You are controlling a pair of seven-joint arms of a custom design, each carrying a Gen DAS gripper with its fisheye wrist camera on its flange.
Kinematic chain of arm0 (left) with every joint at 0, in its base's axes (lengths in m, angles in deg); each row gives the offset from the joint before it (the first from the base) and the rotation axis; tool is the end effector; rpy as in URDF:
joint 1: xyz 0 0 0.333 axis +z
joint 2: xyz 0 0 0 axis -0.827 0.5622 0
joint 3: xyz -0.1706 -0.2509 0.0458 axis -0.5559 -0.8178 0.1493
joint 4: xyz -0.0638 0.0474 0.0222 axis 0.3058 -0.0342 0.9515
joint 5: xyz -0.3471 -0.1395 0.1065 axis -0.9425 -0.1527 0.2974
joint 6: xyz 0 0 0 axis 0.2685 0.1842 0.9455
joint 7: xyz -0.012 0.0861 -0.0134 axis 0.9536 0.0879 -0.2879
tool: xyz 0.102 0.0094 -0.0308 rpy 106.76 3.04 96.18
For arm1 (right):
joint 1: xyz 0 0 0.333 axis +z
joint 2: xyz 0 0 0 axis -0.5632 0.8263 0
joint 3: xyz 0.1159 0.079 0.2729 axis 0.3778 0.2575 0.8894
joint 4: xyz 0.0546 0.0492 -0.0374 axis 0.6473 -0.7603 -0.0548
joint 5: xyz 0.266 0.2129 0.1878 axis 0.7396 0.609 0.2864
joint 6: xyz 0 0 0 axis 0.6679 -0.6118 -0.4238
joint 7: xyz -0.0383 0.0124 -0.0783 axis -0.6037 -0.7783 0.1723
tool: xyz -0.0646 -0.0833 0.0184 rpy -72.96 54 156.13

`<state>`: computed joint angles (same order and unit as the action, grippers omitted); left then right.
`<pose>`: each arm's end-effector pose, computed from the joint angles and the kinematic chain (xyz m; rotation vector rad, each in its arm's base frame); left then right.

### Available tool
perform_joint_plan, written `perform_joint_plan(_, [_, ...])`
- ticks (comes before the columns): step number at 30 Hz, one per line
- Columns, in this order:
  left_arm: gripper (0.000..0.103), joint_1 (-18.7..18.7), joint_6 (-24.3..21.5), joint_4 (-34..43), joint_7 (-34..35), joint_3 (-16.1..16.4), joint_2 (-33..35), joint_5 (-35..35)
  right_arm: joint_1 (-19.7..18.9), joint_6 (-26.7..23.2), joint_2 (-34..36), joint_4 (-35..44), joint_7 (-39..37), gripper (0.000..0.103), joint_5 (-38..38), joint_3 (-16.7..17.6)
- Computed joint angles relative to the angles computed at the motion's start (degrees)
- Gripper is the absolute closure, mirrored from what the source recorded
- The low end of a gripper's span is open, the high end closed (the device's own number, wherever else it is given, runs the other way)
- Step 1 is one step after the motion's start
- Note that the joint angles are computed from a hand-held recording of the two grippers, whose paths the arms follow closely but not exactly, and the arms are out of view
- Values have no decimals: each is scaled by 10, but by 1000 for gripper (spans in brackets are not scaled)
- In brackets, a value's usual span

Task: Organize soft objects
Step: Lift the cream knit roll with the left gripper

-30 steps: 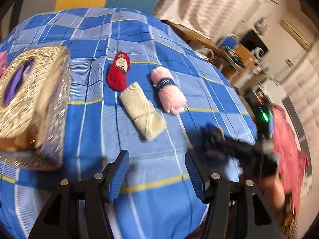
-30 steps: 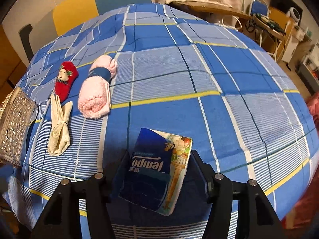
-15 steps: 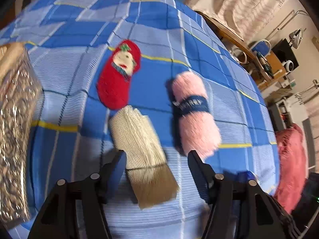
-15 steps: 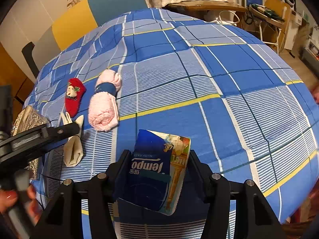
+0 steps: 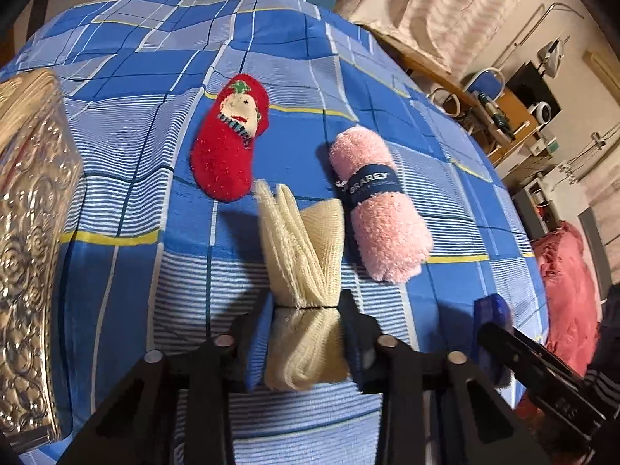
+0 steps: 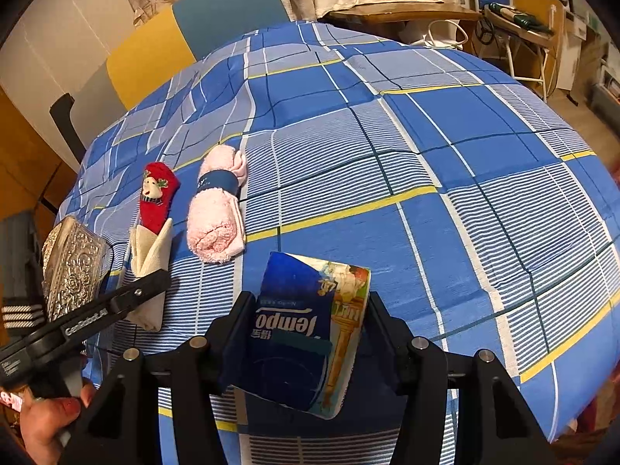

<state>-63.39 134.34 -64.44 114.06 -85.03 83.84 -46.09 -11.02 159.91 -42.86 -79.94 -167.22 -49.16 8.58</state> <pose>0.5609 -0.1992 0.4923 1.4593 -2.5385 0.8693 0.3939 0.3135 0.5216 -1.1011 2.4004 -0.4323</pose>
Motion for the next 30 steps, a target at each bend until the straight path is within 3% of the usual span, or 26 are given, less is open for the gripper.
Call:
perform_joint_plan(8, [76,9,-31,-41,78,21,-54,-59,0,20,2,-3,1,45,-11,1])
perform_joint_plan(18, [76,29,-122,-110,197,77,-152,-114,1,50,17,-5,10,45,-16,1])
perform_joint_plan(24, [76,50,-171,-127,240,116,-196,-125,-5,119,17,-25,45,45,-43,2])
perform_joint_plan(30, [76,82,-195,-114,275,152,-214,-138,-10,149,25,-24,73,45,-67,9])
